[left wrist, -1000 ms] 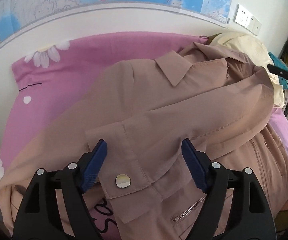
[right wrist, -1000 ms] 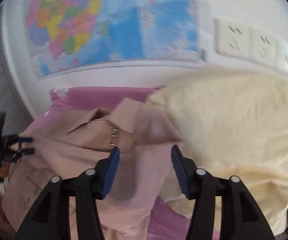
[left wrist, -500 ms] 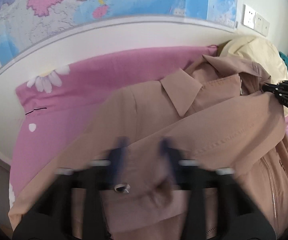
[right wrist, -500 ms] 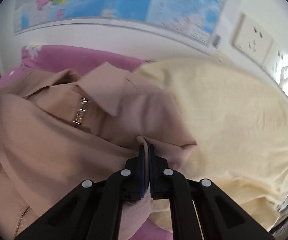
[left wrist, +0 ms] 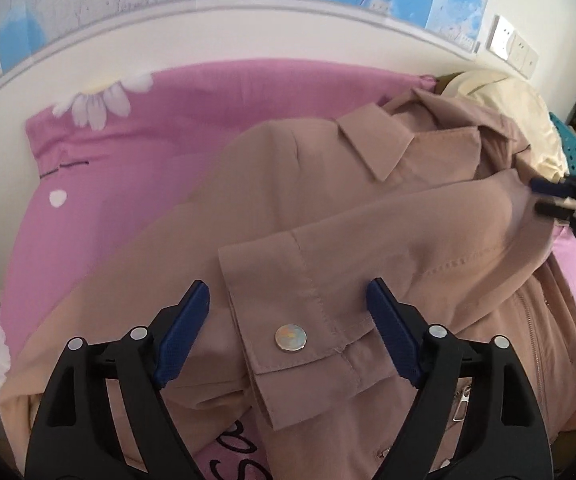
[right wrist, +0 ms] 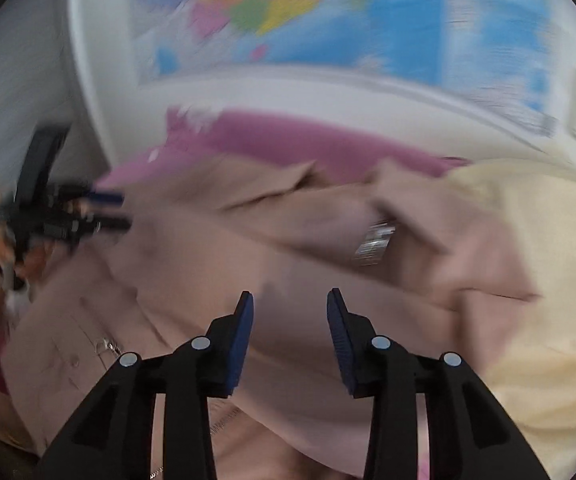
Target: Fold large clothes
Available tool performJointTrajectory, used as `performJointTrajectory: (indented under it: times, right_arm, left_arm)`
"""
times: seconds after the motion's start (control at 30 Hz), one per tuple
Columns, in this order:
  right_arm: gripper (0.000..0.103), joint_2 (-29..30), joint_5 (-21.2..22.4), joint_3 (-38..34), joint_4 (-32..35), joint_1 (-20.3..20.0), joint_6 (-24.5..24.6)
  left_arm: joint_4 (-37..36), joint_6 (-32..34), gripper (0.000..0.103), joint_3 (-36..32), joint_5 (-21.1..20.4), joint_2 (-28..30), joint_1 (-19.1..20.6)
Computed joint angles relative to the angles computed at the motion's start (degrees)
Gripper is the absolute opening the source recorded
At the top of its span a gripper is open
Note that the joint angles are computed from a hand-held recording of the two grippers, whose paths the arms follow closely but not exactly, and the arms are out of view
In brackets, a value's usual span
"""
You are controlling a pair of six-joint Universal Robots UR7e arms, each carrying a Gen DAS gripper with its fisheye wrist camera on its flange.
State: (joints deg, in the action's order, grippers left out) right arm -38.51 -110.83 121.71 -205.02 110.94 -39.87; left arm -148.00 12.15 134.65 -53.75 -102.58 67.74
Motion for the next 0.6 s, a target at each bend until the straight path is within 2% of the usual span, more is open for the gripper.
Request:
performJointTrajectory:
  times: [0.03, 0.1, 0.13, 0.2, 0.27, 0.33, 0.4, 0.47, 0.53, 0.6]
  right_arm:
    - [0.036, 2.4, -2.2, -1.9, 0.7, 0.7, -1.0]
    - [0.034, 6.3, -6.3, -5.0, -0.1, 1.2, -2.4]
    - [0.030, 7.9, -8.5, -6.5, -1.1, 1.2, -3.4]
    - [0.007, 9.6, -11.9, -8.2, -2.4, 0.6, -3.7]
    - [0.003, 8.6, -12.1, -8.8, -1.3, -0.7, -0.9]
    - [0.002, 8.4, -14.5, -9.1, -4.7, -1.9, -1.1]
    - [0.000, 7.0, -14.5, -8.6, -4.5, -3.1, 0.7]
    - [0.000, 5.8, -13.9, -8.1, -2.9, -4.2, 3.0]
    - [0.000, 6.7, -15.6, -8.4, -5.2, -4.0, 1.6]
    - [0.000, 6.7, -17.1, -8.4, -4.3, -3.3, 2.9]
  left_arm:
    - [0.2, -0.2, 0.071, -0.4, -0.5, 0.8, 0.4]
    - [-0.6, -0.5, 0.066, -0.7, 0.0, 2.2, 0.6]
    - [-1.2, -0.4, 0.058, -0.8, -0.1, 2.8, 0.6]
    - [-2.4, -0.6, 0.047, -1.1, 0.3, 3.8, 0.5]
    - [-4.2, -0.4, 0.042, -1.4, 0.0, 4.6, 0.1]
    - [-6.9, 1.1, 0.042, -1.4, -0.2, 5.7, -0.6]
    - [-8.2, 1.8, 0.042, -1.7, -0.7, 6.8, -0.8]
    - [-9.2, 2.9, 0.048, -1.9, 0.7, 9.3, -1.1]
    - [-8.0, 2.5, 0.062, -2.3, 4.4, 11.8, -1.2]
    - [-7.7, 1.8, 0.062, -1.9, 5.8, 11.1, -1.6]
